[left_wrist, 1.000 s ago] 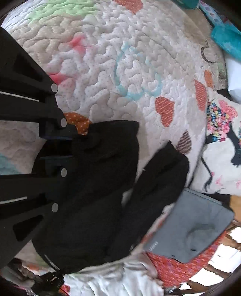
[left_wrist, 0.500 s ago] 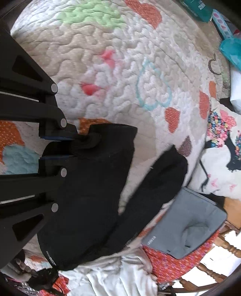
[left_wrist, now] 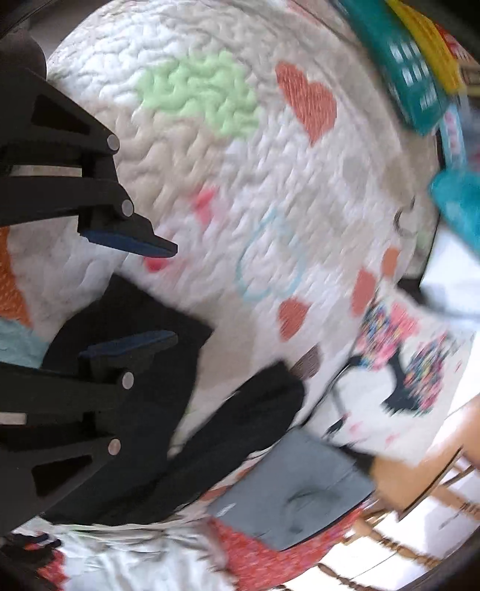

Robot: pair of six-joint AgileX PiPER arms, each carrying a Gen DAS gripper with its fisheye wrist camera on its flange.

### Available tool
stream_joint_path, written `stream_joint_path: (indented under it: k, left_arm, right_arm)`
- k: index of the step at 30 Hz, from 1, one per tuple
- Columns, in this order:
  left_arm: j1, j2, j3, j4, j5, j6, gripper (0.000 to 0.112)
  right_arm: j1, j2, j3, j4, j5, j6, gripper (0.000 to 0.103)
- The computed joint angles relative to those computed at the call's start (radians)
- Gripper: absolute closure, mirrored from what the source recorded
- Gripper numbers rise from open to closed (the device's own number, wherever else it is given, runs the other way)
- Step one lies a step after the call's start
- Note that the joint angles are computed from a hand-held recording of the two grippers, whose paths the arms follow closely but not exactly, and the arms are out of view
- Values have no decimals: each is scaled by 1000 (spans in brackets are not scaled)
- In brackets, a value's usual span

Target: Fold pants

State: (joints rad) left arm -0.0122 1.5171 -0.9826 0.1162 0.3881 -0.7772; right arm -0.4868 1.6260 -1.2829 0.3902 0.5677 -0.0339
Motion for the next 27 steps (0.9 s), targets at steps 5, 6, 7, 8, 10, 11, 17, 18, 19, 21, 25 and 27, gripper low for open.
stream_joint_path:
  k: [5,6,7,8,10,11,17,18,19,21,25,27]
  left_arm:
    - [20,39,-28,-155,18,192,73]
    - [-3,62,-56,-123,45,188,72]
    - [-27,84,-79,-82,68,168,72]
    - [-42,92,-86,-61,82,159,72]
    - [-64,118,-111,-30,110,144,72]
    - [-69,117,-110,-8,111,124,72]
    - [-82,33,-155,-14,121,220,61]
    - [-81,43,-195,-26,134,262,52]
    - [-73,66,-247,-66,143,325,49]
    - [-41,134,-372,-161,188,440,46]
    - [6,353,-718,-254,353,545,46]
    - [11,479,-918,-248,449,558,46]
  right_arm:
    - [78,-6,4,-64,-17,-18,65]
    - [94,-11,7,-84,-21,-13,65]
    - [107,-17,12,-102,-28,-8,65]
    - [126,-26,16,-131,-38,-2,65]
    - [163,-48,22,-194,-58,17,64]
    - [185,-67,30,-248,-78,46,60]
    - [260,-202,105,-352,-296,5,0]
    - [267,-173,48,-252,-257,-95,0]
    - [260,-120,-35,-152,-178,-195,0]
    - [228,12,-226,-3,22,-349,2]
    - [239,286,-626,-14,304,-309,16]
    - [258,421,-826,-58,402,-287,19]
